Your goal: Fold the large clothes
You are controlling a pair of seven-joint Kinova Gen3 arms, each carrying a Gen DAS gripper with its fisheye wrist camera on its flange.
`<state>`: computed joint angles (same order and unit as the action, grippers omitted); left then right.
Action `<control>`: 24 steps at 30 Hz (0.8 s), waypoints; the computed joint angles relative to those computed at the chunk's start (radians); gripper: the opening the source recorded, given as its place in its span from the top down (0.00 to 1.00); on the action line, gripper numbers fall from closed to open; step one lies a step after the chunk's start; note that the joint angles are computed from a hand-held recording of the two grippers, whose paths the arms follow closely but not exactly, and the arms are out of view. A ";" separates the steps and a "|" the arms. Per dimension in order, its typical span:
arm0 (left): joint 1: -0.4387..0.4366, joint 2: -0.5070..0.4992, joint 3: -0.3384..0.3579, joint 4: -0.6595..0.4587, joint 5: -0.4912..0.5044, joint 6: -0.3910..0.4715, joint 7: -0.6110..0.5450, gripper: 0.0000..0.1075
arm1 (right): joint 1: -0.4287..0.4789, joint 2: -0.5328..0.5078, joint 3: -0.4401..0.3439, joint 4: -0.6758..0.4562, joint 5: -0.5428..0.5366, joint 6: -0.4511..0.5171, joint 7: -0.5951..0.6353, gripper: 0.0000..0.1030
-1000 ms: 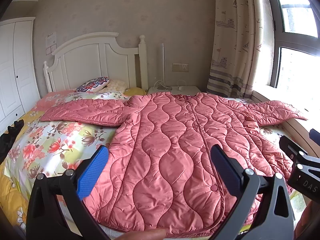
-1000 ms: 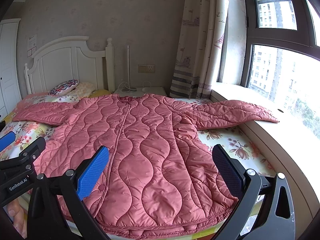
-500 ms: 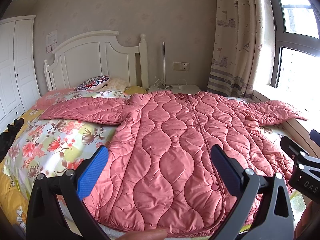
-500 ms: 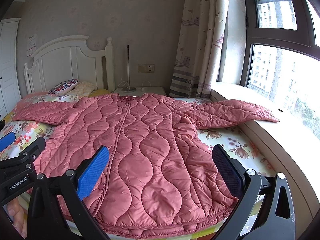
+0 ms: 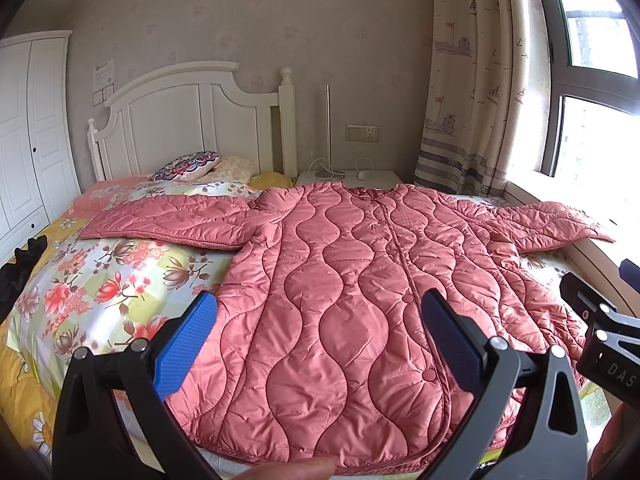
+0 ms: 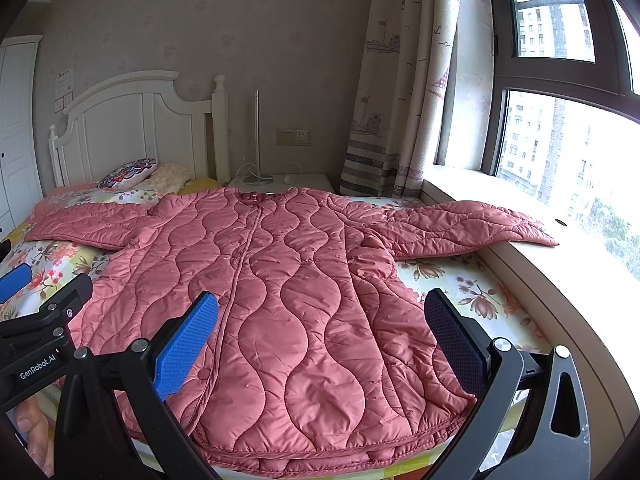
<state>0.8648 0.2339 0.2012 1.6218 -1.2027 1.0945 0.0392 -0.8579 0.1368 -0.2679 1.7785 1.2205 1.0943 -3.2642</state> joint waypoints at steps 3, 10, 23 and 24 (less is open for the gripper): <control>-0.001 -0.002 0.000 0.001 0.000 0.000 0.000 0.06 | 0.000 -0.001 -0.001 0.002 0.001 0.001 -0.002 0.04; -0.010 -0.008 0.008 0.011 -0.008 -0.005 0.004 0.06 | 0.003 -0.004 -0.001 0.007 -0.004 -0.002 0.000 0.04; -0.044 0.051 -0.024 -0.007 0.054 -0.069 -0.064 0.06 | 0.052 0.030 0.034 -0.007 -0.064 -0.078 0.043 0.04; -0.049 0.062 -0.029 -0.022 0.066 -0.077 -0.093 0.06 | 0.053 0.033 0.046 -0.010 -0.075 -0.094 0.053 0.04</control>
<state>0.8155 0.2962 0.1717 1.5993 -1.1365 1.0170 -0.0536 -0.8053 0.1696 -0.2220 1.7687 1.1456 1.0006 -3.2108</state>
